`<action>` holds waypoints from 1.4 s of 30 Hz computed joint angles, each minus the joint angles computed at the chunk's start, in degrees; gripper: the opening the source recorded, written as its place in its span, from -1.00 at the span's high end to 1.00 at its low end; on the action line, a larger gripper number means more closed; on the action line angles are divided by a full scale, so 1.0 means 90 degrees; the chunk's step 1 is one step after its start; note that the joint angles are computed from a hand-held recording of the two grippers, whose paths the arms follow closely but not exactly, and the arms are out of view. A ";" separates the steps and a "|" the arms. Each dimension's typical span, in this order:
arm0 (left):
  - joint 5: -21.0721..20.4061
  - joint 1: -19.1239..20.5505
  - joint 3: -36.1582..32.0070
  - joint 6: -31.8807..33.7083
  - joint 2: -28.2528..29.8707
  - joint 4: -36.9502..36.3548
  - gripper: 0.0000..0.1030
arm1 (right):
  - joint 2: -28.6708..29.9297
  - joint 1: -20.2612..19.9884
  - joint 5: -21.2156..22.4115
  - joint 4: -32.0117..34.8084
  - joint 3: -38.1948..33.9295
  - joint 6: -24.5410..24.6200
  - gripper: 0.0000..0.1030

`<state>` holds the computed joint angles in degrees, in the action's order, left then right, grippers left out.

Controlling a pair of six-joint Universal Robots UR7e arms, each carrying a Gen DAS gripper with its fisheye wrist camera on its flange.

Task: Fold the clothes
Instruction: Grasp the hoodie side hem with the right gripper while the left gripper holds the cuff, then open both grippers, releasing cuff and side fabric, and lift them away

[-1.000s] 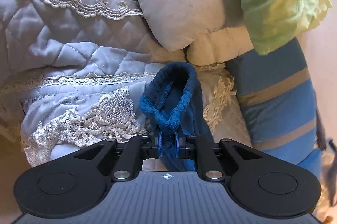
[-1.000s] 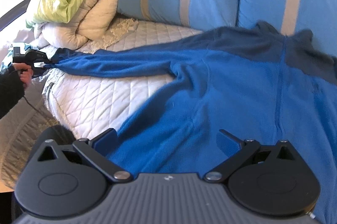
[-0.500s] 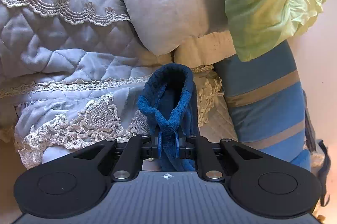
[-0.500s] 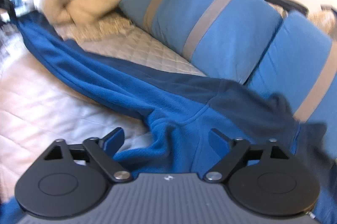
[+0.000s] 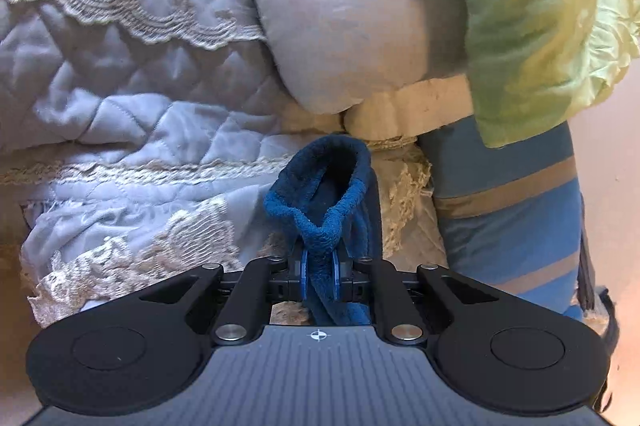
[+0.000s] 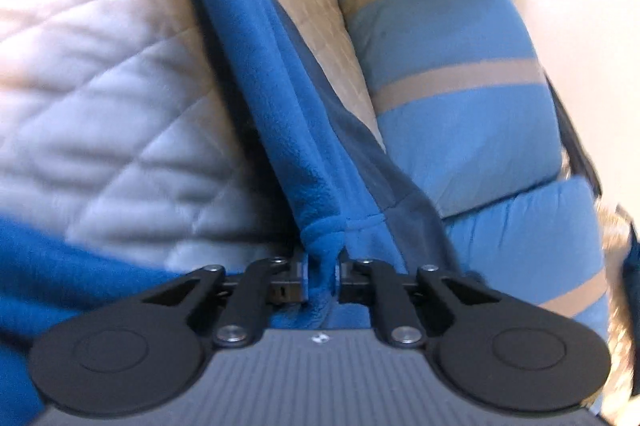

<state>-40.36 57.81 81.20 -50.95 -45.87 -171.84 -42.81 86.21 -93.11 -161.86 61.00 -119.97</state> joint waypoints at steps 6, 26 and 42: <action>-0.0100 0.0122 0.0397 -0.0845 -0.0219 0.0685 0.79 | -0.0098 0.0037 -0.0415 0.1217 -0.0405 -0.0675 0.83; 0.0693 -0.0587 0.0693 -0.1523 -0.0569 0.1520 -0.56 | -0.0828 -0.0007 0.0092 0.2093 -0.0330 0.1045 -1.00; 0.0782 -0.2325 -0.4632 0.4973 0.2734 0.2690 -0.69 | -0.1917 -0.0636 0.0903 0.6143 -0.2624 0.5970 -1.00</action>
<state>-33.33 36.88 39.51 -6.19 -21.26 -147.62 -60.06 80.49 -84.98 -106.57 37.38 -66.24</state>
